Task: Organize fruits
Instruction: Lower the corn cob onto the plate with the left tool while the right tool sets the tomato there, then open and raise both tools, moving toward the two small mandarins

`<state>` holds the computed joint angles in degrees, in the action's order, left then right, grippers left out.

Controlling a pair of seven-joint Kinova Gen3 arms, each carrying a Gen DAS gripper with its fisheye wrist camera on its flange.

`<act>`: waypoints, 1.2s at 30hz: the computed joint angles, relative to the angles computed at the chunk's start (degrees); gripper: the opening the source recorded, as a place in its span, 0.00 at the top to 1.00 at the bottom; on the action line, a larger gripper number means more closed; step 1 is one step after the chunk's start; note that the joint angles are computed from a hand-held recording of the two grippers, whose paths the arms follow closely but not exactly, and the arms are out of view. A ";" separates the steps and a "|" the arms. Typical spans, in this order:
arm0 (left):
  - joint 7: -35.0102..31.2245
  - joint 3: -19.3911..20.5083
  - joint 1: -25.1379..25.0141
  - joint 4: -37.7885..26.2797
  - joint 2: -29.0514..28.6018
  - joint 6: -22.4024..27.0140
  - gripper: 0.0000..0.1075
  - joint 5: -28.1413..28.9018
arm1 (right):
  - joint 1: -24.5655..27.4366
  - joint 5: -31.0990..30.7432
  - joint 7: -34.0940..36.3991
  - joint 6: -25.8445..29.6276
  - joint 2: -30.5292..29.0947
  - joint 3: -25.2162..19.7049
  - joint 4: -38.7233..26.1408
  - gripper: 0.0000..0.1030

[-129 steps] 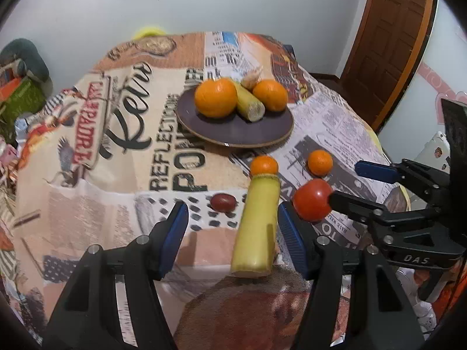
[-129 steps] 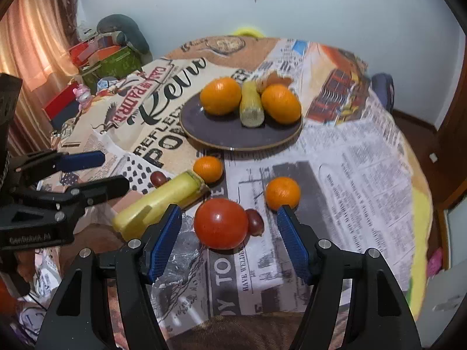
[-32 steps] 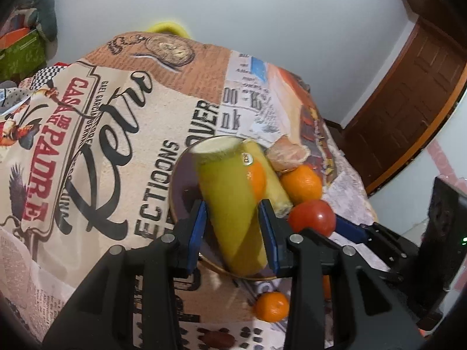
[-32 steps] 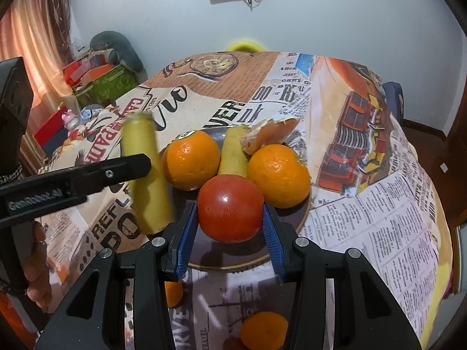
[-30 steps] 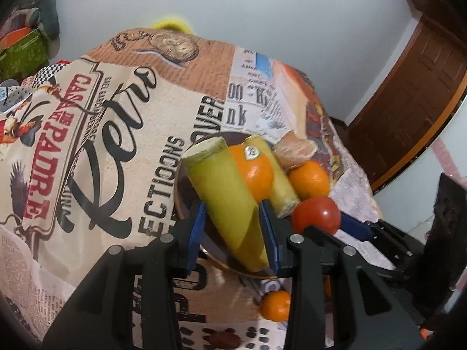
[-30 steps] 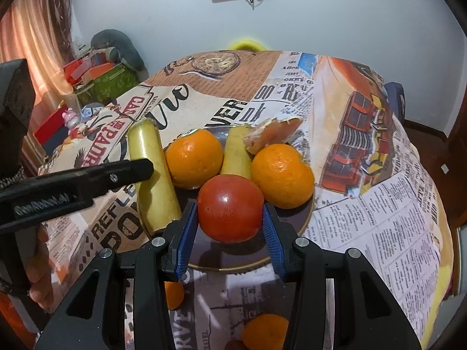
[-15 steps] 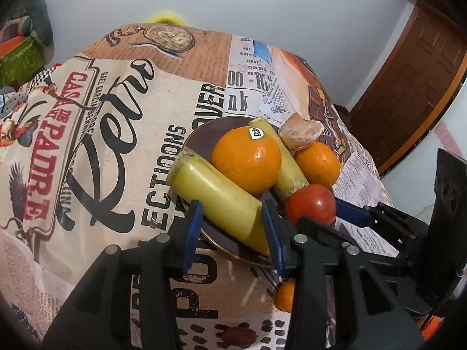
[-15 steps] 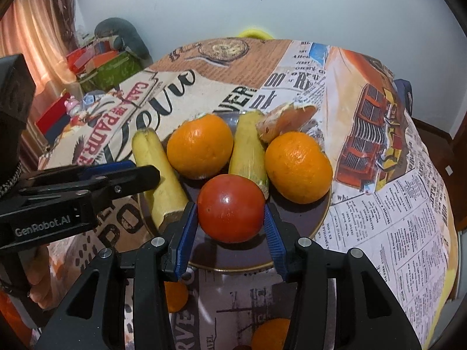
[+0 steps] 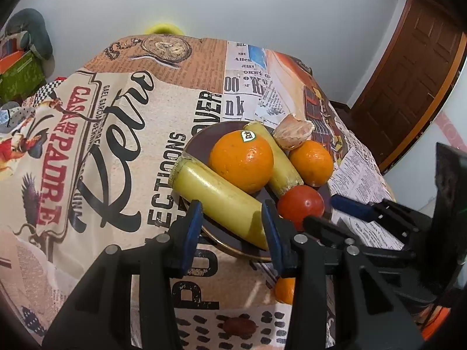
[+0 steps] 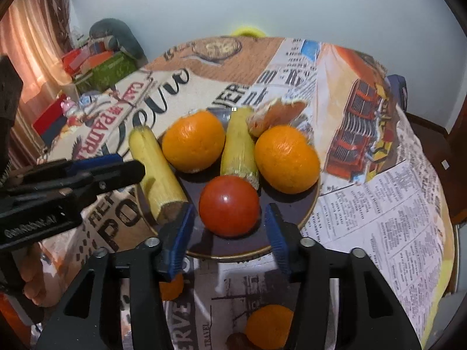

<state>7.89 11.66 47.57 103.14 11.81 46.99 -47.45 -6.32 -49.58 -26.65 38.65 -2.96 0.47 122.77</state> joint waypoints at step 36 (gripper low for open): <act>-0.97 4.79 9.65 -7.49 2.23 14.33 0.50 1.39 | -3.44 10.76 -2.59 2.99 -14.59 12.96 5.95 0.44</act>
